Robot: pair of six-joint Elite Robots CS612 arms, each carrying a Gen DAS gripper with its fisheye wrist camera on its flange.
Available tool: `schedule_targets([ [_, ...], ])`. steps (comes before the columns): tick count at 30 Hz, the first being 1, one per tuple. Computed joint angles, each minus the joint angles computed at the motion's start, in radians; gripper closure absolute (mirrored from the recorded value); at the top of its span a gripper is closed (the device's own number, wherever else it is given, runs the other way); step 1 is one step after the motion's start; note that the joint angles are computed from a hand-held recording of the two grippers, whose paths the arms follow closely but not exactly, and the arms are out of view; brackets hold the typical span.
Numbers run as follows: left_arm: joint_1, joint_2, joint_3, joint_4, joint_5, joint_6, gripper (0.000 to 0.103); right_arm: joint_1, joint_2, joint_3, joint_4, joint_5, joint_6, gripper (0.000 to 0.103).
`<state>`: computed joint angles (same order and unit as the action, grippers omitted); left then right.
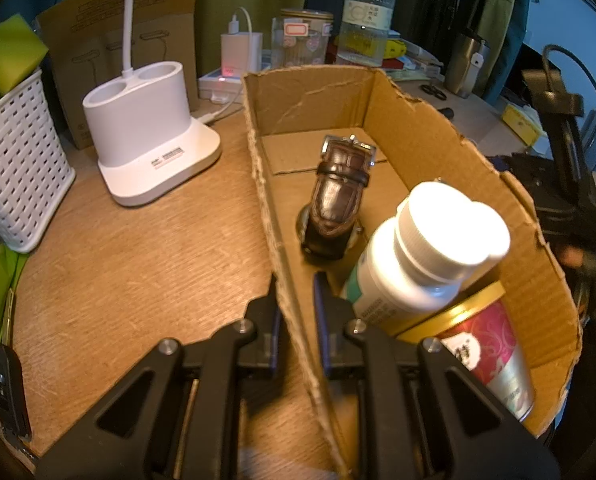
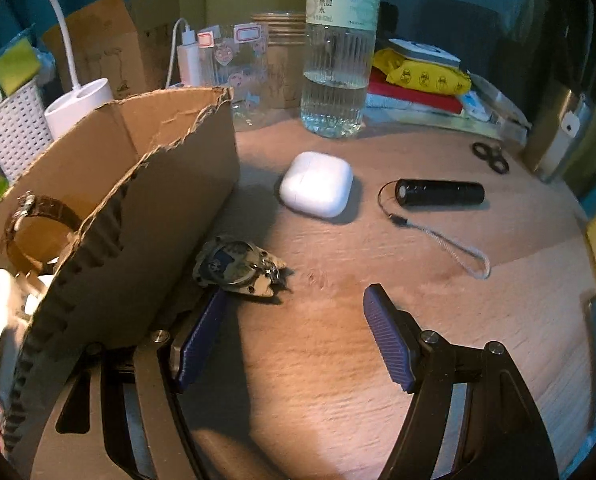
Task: Organize rigid objects
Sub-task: 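Withdraw the right gripper and move it to the round metal pocket watch, then grasp the round metal pocket watch with the right gripper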
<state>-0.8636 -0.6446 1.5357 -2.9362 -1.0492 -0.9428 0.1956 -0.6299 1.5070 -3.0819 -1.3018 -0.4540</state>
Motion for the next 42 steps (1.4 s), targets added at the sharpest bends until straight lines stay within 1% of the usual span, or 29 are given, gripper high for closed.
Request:
schedule_targets([
  [6,0.000,0.000,0.000,0.000,0.000,0.000,0.088,0.008,0.004,-0.002,-0.035,-0.053,0.012,0.028],
  [7,0.000,0.000,0.000,0.000,0.000,0.000,0.088,0.006,0.003,0.000,-0.037,-0.039,0.007,0.028],
  [9,0.000,0.000,0.000,0.001,0.000,-0.001,0.088,-0.002,-0.001,0.001,-0.019,0.020,-0.008,0.028],
  [11,0.000,0.000,0.000,0.000,0.000,0.000,0.088,-0.004,0.000,-0.008,0.006,0.038,-0.019,0.028],
  [15,0.000,0.000,0.000,0.002,0.001,-0.001,0.088,-0.016,0.009,-0.039,0.085,0.127,-0.028,0.028],
  [16,-0.001,0.000,0.000,0.003,0.002,-0.002,0.088,-0.016,0.011,-0.044,0.093,0.130,-0.031,0.028],
  [17,0.000,-0.001,0.000,0.002,0.002,-0.001,0.088,-0.013,0.013,-0.049,0.090,0.123,-0.034,0.028],
  [19,-0.001,-0.001,0.000,0.004,0.002,-0.002,0.088,-0.006,0.018,-0.059,0.072,0.087,-0.021,0.028],
  [22,0.000,-0.001,0.001,0.002,0.001,-0.001,0.088,0.000,0.029,-0.073,0.038,0.008,0.057,0.028],
  [25,-0.001,-0.001,0.000,0.003,0.001,-0.002,0.088,0.001,0.035,-0.074,-0.010,-0.073,0.113,0.028],
  [26,0.000,0.000,0.000,0.002,0.002,-0.001,0.088,-0.003,0.034,-0.071,-0.017,-0.068,0.122,0.028],
  [27,-0.001,0.000,0.000,0.003,0.002,-0.001,0.088,-0.009,0.031,-0.066,-0.019,-0.044,0.123,0.028],
  [30,-0.001,-0.001,0.000,0.003,0.002,-0.002,0.088,-0.024,0.022,-0.055,-0.001,0.071,0.081,0.028],
  [31,-0.001,-0.001,0.000,0.003,0.002,-0.002,0.088,-0.023,0.021,-0.055,0.013,0.092,0.057,0.028],
  [34,0.000,-0.001,0.000,0.003,0.002,-0.002,0.088,-0.015,0.027,-0.075,0.068,0.116,0.006,0.028],
  [36,-0.001,-0.001,0.000,0.007,0.004,-0.004,0.088,-0.014,0.034,-0.098,0.124,0.144,-0.008,0.028],
  [38,-0.001,-0.001,0.000,0.009,0.005,-0.005,0.087,-0.016,0.042,-0.118,0.155,0.161,-0.015,0.028],
  [40,-0.001,-0.001,0.000,0.010,0.005,-0.005,0.087,-0.011,0.049,-0.138,0.189,0.147,-0.026,0.028],
  [41,-0.001,-0.001,0.000,0.009,0.005,-0.006,0.087,-0.010,0.052,-0.139,0.178,0.146,-0.029,0.028],
  [42,-0.001,-0.002,0.001,0.009,0.005,-0.006,0.087,-0.006,0.056,-0.145,0.166,0.119,-0.027,0.028],
])
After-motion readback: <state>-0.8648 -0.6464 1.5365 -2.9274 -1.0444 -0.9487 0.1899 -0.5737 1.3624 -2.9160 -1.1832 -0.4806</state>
